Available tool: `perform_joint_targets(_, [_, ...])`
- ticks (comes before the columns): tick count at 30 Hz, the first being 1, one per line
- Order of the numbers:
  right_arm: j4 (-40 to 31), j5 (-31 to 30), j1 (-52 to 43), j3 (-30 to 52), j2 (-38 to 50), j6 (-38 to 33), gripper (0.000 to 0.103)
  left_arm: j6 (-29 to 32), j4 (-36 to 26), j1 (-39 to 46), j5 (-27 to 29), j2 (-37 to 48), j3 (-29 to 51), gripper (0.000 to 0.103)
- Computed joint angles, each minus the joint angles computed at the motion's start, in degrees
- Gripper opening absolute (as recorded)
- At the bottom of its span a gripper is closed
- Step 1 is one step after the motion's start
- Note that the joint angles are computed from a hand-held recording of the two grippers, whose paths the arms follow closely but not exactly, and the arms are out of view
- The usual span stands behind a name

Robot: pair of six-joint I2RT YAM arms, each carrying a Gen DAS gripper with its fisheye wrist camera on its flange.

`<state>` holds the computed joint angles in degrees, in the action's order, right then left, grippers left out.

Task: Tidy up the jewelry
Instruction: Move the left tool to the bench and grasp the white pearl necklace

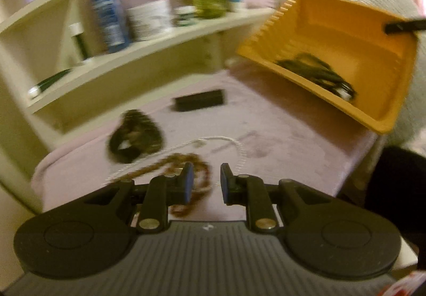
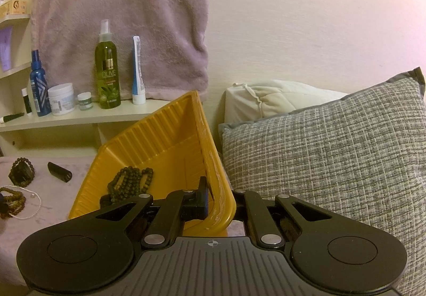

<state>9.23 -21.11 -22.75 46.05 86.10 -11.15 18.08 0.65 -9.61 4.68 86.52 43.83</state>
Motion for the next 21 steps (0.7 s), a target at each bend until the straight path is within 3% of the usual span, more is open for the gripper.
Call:
perform_joint_targets(7, [-0.1,-0.1,-0.3,-0.1,0.0,-0.2,0.007,15.8,-2.3,-3.3,-2.3,4.6,2.9,0.020])
perform_joint_targets(17, [-0.3,0.0,-0.4,0.0,0.0,-0.4,0.007,32.2,-18.5,3.2,4.8,9.3,14.9,0.019])
perform_joint_targets(21, [-0.4,0.1,-0.4,0.3,0.4,-0.7,0.007,38.9,-22.0,2.7,4.2,11.4,18.6,0.016])
